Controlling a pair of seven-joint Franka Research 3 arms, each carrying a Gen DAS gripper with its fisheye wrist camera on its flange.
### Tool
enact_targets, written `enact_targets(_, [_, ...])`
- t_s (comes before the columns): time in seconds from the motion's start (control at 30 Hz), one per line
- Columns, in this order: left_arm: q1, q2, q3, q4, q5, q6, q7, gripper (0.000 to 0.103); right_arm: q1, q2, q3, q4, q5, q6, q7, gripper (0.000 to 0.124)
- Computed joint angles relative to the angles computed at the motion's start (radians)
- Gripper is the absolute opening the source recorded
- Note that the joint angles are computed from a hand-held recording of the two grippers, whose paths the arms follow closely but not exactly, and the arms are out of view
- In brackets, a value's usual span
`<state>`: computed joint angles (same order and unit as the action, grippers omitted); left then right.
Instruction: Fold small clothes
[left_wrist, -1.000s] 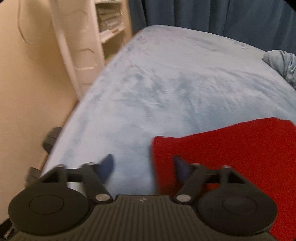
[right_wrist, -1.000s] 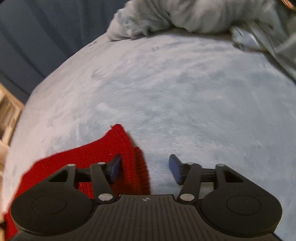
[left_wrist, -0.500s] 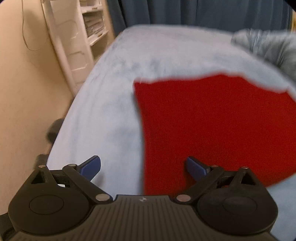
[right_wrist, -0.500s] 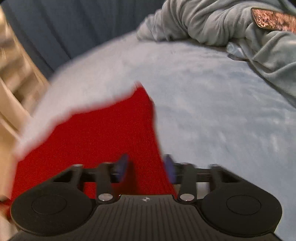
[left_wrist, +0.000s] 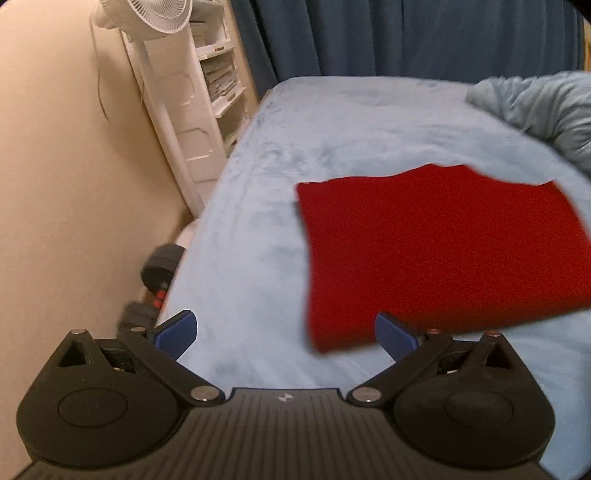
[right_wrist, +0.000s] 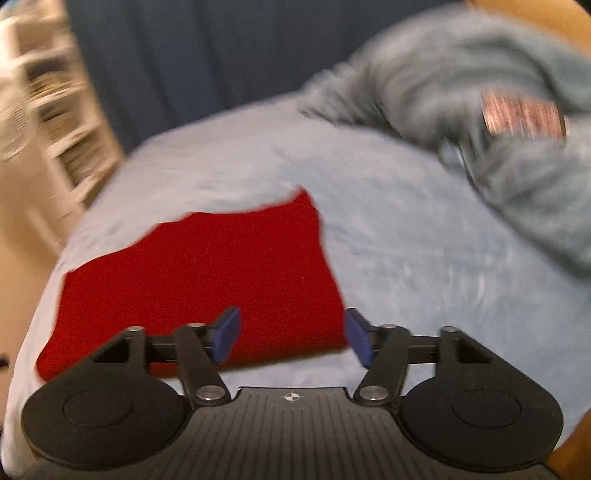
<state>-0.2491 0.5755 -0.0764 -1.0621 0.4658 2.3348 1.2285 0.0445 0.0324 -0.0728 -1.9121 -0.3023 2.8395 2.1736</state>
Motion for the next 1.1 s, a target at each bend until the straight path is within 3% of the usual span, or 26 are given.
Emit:
enact_targets(0.07, [-0.014,-0.119,-0.008,-0.156,0.004,0.026,-0.066,0.103,0.01,-0.082,0.017,-0.074,-0.096,0.002,0.058,0.078])
enact_targets(0.23, [-0.021,-0.367,-0.052,-0.486,0.032,0.108,-0.243,0.103,-0.013,-0.246,0.101,-0.246,-0.069,-0.003,0.045,0.079])
enact_targets(0.37, [-0.009,-0.473,-0.095,-0.631,0.039,0.129,-0.297,0.103,-0.083,-0.34,0.199,-0.34,-0.137,-0.001,0.114,0.079])
enact_targets(0.57, [0.007,-0.533,-0.121,-0.686,0.083,0.181,-0.334,0.103,-0.129,-0.421,0.261,-0.394,-0.119,0.026,0.092,0.079])
enact_targets(0.73, [0.009,-0.571,-0.139,-0.699,0.114,0.134,-0.336,0.103,-0.172,-0.448,0.305,-0.413,-0.087,0.039,0.113,0.079])
enact_targets(1.1, [0.022,-0.59,-0.149,-0.706,0.071,0.109,-0.304,0.103,-0.18,-0.461,0.336,-0.407,-0.064,0.006,0.096,0.079])
